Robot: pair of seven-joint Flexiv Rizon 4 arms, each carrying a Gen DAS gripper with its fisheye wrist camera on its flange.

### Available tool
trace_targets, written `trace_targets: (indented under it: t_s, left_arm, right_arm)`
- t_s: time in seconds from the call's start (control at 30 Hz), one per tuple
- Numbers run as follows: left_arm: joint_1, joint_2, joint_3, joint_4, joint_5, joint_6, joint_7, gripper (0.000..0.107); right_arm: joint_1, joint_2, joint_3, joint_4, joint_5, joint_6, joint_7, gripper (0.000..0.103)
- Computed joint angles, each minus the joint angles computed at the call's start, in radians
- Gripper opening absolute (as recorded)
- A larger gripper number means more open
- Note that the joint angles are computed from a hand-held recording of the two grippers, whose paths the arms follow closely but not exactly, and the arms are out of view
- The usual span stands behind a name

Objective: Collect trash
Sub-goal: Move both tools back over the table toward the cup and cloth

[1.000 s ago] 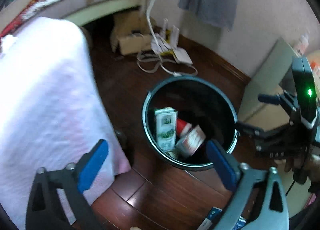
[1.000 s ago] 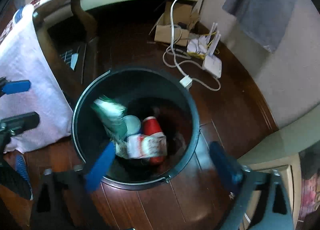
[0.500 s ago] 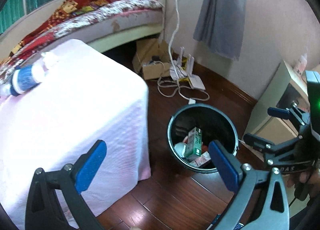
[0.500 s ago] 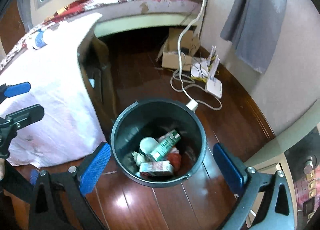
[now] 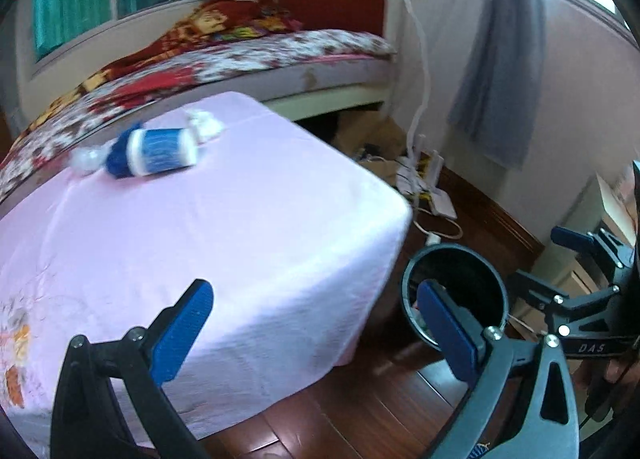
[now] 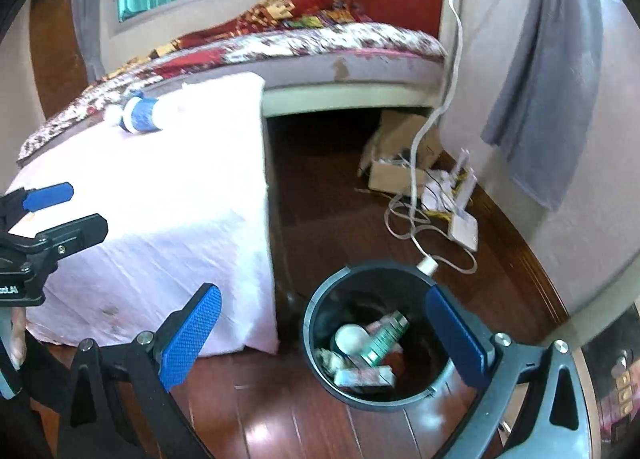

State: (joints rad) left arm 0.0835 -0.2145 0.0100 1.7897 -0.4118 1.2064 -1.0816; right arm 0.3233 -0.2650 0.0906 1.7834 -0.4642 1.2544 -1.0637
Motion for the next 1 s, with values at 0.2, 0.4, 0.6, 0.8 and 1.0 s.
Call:
trace_targets:
  t_s: [0.2,0.4,0.6,0.8,1.0]
  left_arm:
    - [0.047,0.003,0.018,0.013,-0.045,0.04,0.015,0.102]
    - [0.103,-0.025,0.059,-0.006,-0.039,0.058,-0.017,0.101]
    - [0.175,-0.071,0.077,-0.058,-0.03,0.068,-0.051,0.101]
    - [0.227,-0.137,0.09,-0.155,0.006,0.044,-0.09,0.1]
    - [0.273,-0.178,0.081,-0.201,0.0,0.033,-0.09,0.1]
  right_arm:
    - [0.058,-0.076,0.008,-0.101,0.001,-0.003,0.008,0.103]
    - [0.127,-0.158,0.0,-0.237,0.001,-0.07,0.014,0.103]
    - [0.198,-0.278,0.003,-0.445,0.0,-0.114,0.001,0.103]
    - [0.282,-0.477,0.005,-0.783,0.044,-0.245,-0.062,0.103]
    - [0.338,-0.675,-0.003,-1.138,0.12,-0.405,-0.127,0.103]
